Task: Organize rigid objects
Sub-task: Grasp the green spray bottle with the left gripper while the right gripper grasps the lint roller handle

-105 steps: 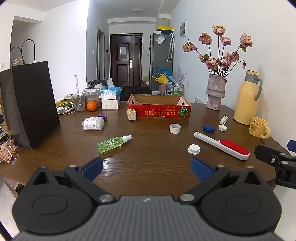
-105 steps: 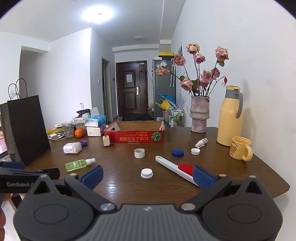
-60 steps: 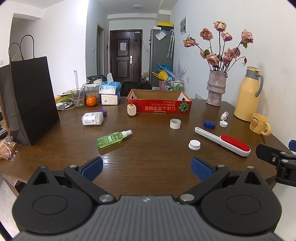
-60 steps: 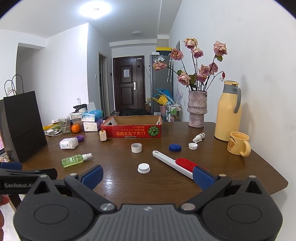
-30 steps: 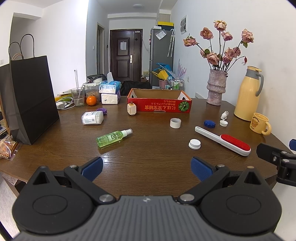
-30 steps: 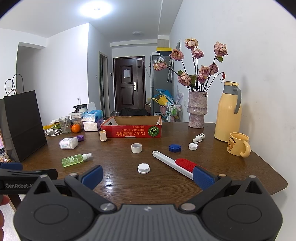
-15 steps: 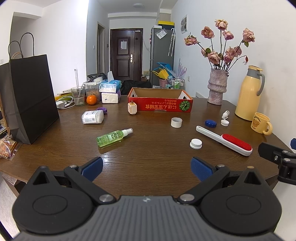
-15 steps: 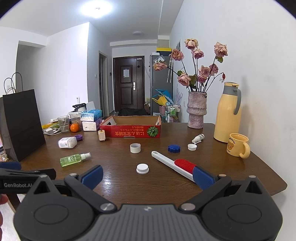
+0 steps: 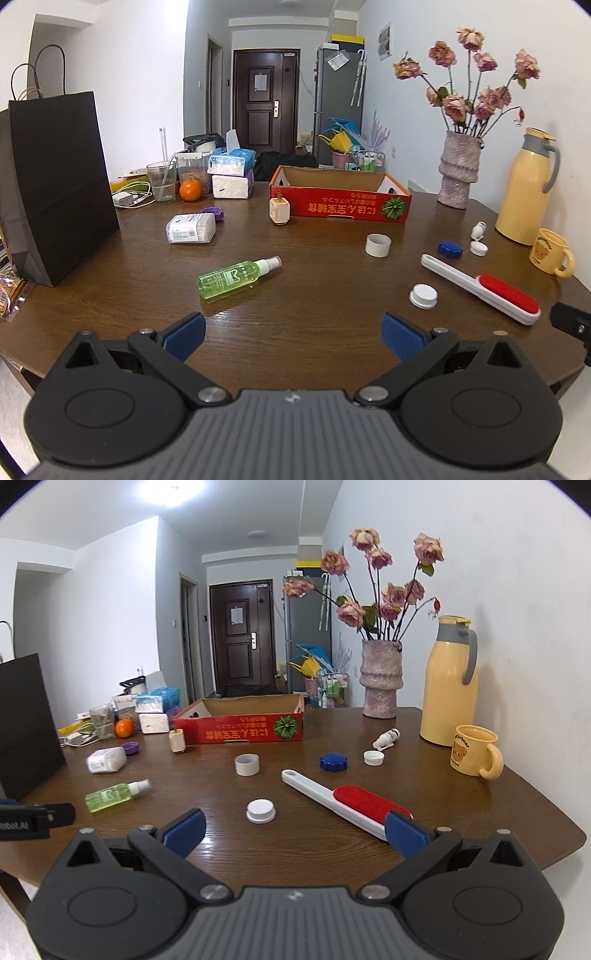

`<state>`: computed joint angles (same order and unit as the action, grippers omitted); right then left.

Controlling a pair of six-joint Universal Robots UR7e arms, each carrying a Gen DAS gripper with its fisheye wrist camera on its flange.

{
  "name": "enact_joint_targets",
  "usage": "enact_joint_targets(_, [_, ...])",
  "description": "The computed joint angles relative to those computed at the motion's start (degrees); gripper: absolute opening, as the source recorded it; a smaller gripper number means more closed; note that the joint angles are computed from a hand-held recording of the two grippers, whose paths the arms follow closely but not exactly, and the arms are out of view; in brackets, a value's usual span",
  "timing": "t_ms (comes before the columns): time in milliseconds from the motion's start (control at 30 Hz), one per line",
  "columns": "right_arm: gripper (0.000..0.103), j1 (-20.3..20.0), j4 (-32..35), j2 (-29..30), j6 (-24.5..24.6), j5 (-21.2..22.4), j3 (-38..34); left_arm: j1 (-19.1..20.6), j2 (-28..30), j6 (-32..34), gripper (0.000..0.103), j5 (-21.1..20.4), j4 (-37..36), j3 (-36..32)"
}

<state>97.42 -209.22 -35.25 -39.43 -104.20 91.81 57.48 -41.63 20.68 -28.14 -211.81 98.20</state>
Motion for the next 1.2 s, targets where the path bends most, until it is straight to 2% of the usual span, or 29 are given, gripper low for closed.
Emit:
enact_joint_targets(533, [0.103,-2.06,8.72,7.47,-1.59,-1.50,-16.01,5.85,4.17,-0.11,0.103,-1.61,8.04,-12.17])
enact_joint_targets(867, [0.103,-3.77,15.60,11.83,-2.24,-2.32,-25.87,8.40,6.48,2.67,0.103,-2.77,10.29,-18.55])
enact_joint_targets(1200, [0.099,-5.61,30.25,17.34,-7.10,-4.70,-40.49,11.41,8.36,4.73,0.103,-3.86,14.68,-25.36])
